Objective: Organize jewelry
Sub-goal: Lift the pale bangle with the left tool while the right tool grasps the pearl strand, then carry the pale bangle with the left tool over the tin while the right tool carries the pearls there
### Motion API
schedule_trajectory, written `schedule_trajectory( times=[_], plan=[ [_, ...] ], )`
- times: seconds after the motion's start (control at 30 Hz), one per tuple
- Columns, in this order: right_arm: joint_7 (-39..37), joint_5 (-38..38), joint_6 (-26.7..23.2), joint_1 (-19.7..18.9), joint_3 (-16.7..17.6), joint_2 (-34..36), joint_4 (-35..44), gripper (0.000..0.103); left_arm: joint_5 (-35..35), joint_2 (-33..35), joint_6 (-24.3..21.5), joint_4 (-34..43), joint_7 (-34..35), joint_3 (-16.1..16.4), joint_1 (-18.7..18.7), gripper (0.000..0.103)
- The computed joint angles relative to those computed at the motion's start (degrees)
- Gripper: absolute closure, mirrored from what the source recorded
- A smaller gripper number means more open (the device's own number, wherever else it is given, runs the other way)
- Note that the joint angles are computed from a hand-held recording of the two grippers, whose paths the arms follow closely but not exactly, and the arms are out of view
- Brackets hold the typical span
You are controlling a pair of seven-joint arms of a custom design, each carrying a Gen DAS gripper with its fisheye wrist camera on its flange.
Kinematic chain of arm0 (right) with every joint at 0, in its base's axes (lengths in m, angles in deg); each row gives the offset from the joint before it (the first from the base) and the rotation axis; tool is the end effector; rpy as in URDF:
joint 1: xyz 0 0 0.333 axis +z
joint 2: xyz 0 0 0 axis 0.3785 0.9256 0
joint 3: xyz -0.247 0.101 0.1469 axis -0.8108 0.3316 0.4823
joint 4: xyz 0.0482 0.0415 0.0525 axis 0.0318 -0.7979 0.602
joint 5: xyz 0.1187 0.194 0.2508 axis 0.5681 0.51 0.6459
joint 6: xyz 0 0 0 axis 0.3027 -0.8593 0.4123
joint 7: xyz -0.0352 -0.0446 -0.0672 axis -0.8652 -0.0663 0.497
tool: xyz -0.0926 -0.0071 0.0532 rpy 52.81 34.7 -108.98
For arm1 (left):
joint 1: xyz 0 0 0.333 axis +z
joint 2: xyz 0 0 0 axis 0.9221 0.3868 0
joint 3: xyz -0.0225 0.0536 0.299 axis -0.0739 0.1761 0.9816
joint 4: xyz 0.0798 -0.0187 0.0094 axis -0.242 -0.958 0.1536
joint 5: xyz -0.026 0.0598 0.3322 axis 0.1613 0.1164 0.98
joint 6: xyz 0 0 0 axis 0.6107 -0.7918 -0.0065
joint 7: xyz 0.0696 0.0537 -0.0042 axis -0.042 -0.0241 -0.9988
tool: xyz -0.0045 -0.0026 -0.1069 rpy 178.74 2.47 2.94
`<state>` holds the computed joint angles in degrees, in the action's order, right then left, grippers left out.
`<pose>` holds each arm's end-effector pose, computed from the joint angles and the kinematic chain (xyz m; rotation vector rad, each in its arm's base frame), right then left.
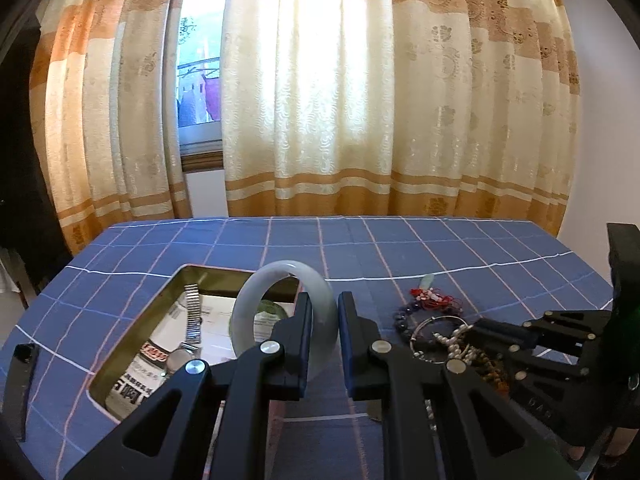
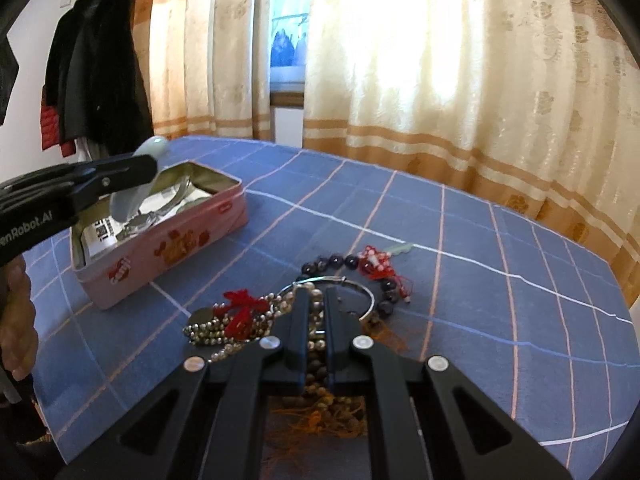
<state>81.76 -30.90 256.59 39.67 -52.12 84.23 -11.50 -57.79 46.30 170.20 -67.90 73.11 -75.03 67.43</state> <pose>0.6384 0.1319 0.4796 -1.7703 1.4814 -0.8318 0.6841 -0.1700 0.5023 -1.2565 1.8804 -1.1993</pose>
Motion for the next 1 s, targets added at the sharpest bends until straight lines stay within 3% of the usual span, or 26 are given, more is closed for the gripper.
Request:
schedule_trajectory(
  times=[0.1,0.17,0.5,0.77,1.0],
  plan=[
    [1.9,-1.0,1.9,2.2,-3.0,-0.2,-0.8,0.094,0.0,-0.7,0.5,-1.0,-0.4,0.6,0.2,0.090],
    [4.1,-2.0,3.2,5.3,-6.8,-0.2,-1.3,0.094,0.3,-0.6,-0.1,-0.5,-1.2,1.9,-0.4,0.090],
    [8.2,-3.6,4.4,10.3,-13.3,-0.5,-0.6,0.094,0.7,-1.3,-0.6,-0.6,-3.2,4.2,-0.2,0.090],
    [10.4,-6.1,3.8,11.7,-15.2,-0.2,2.2,0.094,0.1,-0.2,-3.4,2.4,-2.8,3.9,1.3,0.090],
    [10.7,-7.2,2.8,10.1,-12.7,1.1,6.9,0.094,-0.2,-0.2,-2.9,2.9,-3.1,5.3,1.5,0.090]
  ],
)
